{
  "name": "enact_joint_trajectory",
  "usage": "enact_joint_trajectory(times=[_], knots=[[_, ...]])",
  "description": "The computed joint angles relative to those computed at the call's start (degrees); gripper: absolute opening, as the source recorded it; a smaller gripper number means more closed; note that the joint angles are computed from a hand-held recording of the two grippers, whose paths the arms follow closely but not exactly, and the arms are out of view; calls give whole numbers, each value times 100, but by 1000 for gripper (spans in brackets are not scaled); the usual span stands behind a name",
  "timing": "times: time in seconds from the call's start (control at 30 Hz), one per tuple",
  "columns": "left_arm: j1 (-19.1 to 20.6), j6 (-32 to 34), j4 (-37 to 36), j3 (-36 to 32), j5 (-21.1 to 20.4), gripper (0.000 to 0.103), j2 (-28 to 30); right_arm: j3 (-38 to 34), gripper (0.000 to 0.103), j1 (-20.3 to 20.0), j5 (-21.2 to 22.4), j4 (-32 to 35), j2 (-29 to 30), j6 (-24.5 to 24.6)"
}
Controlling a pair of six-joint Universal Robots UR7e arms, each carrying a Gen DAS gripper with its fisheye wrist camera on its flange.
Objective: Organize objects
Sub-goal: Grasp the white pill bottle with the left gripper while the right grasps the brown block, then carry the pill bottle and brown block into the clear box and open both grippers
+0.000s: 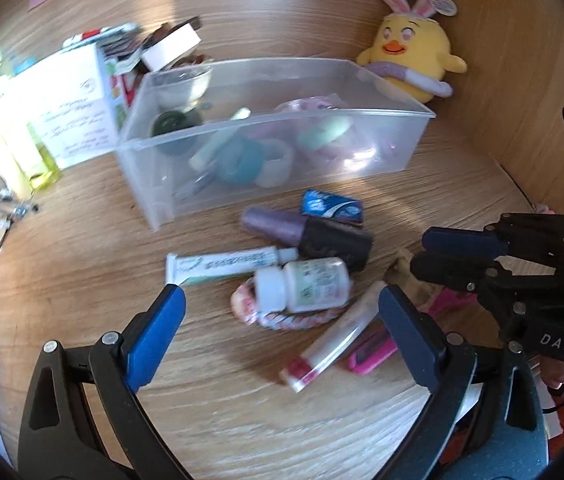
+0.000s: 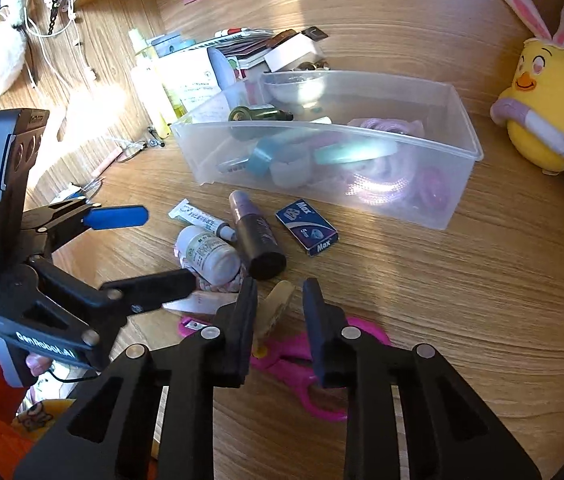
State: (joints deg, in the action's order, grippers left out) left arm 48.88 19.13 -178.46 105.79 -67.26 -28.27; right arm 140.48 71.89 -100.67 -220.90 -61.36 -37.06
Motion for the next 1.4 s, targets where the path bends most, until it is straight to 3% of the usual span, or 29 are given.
enact_joint_trajectory(times=[0.07,0.23,0.37,0.47,0.6,0.77,0.87,0.93,1.2,1.23,1.4], knots=[[-23,54,-66,-37,37,98,62,31,21,-1,-68,-57,-16,-34],[-45,92,130,-198,60,82,200,-39,22,5,-496,-316,132,-121],[-19,78,97,-221,7,74,248,67,22,-116,-220,-100,-57,-19],[11,-10,135,-257,-2,63,260,111,26,-83,-171,-113,-34,-64],[55,-71,105,-244,-58,60,258,74,40,-18,-275,-182,148,-94],[62,-88,11,-197,-138,56,211,26,40,-8,-361,-315,322,-135],[68,-85,-50,-168,-235,56,154,-5,36,32,-452,-429,402,-226],[57,-84,-119,-137,-292,56,112,-20,24,50,-490,-485,431,-277],[-26,-11,-451,-45,-468,55,-62,30,23,7,-339,-581,299,-276],[-41,9,-527,-36,-490,49,-83,37,23,7,-306,-580,261,-269],[-74,63,-783,-91,-548,50,-98,53,23,34,-29,-506,-7,-236]])
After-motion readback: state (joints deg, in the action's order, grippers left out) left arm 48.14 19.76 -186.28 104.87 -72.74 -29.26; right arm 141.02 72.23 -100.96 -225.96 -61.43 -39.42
